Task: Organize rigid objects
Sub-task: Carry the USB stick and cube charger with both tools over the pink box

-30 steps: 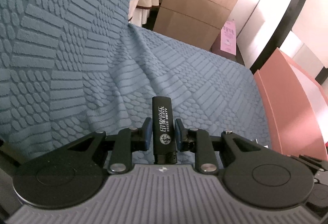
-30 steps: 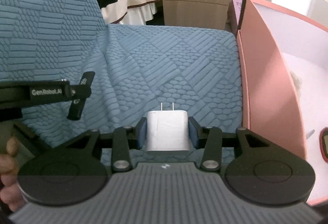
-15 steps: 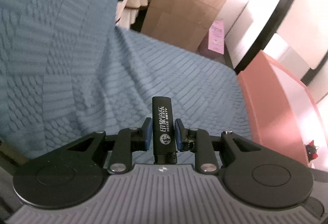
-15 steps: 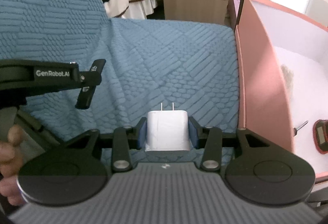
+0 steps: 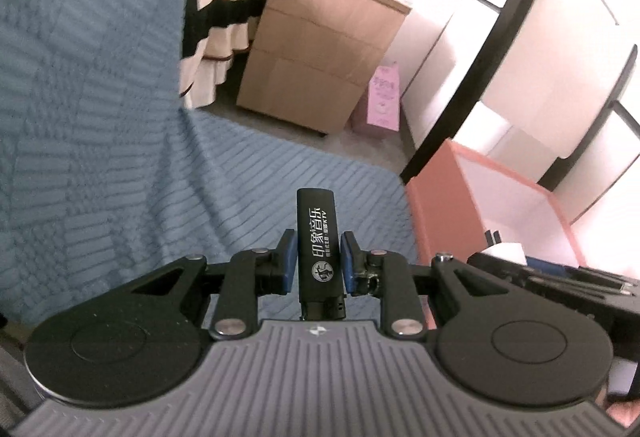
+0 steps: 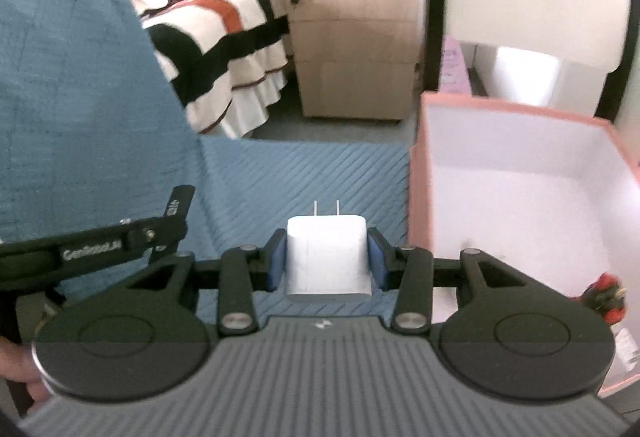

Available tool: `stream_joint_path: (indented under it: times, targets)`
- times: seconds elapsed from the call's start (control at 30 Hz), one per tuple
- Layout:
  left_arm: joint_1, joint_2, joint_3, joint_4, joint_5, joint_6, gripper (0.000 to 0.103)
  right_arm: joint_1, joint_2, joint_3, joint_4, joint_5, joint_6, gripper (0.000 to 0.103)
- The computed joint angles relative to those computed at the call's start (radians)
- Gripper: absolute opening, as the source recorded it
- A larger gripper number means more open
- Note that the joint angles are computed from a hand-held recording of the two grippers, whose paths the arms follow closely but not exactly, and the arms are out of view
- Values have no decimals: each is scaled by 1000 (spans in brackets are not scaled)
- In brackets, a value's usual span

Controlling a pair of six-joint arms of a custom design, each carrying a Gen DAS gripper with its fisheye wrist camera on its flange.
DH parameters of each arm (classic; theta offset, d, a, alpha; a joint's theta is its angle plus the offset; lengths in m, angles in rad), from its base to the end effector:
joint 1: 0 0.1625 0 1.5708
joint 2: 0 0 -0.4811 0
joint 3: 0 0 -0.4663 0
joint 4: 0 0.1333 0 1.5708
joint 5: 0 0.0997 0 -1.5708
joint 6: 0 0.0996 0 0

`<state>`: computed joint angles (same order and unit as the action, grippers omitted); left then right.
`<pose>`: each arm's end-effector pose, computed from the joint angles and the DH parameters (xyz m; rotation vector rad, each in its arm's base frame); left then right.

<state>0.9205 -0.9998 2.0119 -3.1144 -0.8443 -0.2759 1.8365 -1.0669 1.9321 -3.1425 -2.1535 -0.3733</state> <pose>-0.2232 -0.6229 0.1582 0.2133 2.5297 -1.0437 0.2502 -0.6206 0.2303 0.5021 -2.3631 0.8454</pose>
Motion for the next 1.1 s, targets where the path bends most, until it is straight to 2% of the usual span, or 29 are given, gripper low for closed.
stream_joint_path:
  times: [0.13, 0.37, 0.63, 0.93, 1.1]
  targets:
    - [-19, 11, -38, 15, -30, 14, 27, 1, -22, -14, -4, -11, -22, 45]
    - [-64, 50, -124, 23, -58, 42, 27, -9, -75, -33, 3, 21, 7, 45]
    - [-99, 113, -228, 50, -126, 65, 27, -21, -117, -33, -54, -11, -37, 45]
    - [-103, 183, -278, 101, -197, 38, 27, -68, -167, 16, -84, -20, -6, 45]
    - [-101, 223, -292, 143, -214, 24, 27, -101, -192, 55, -90, -22, -2, 45]
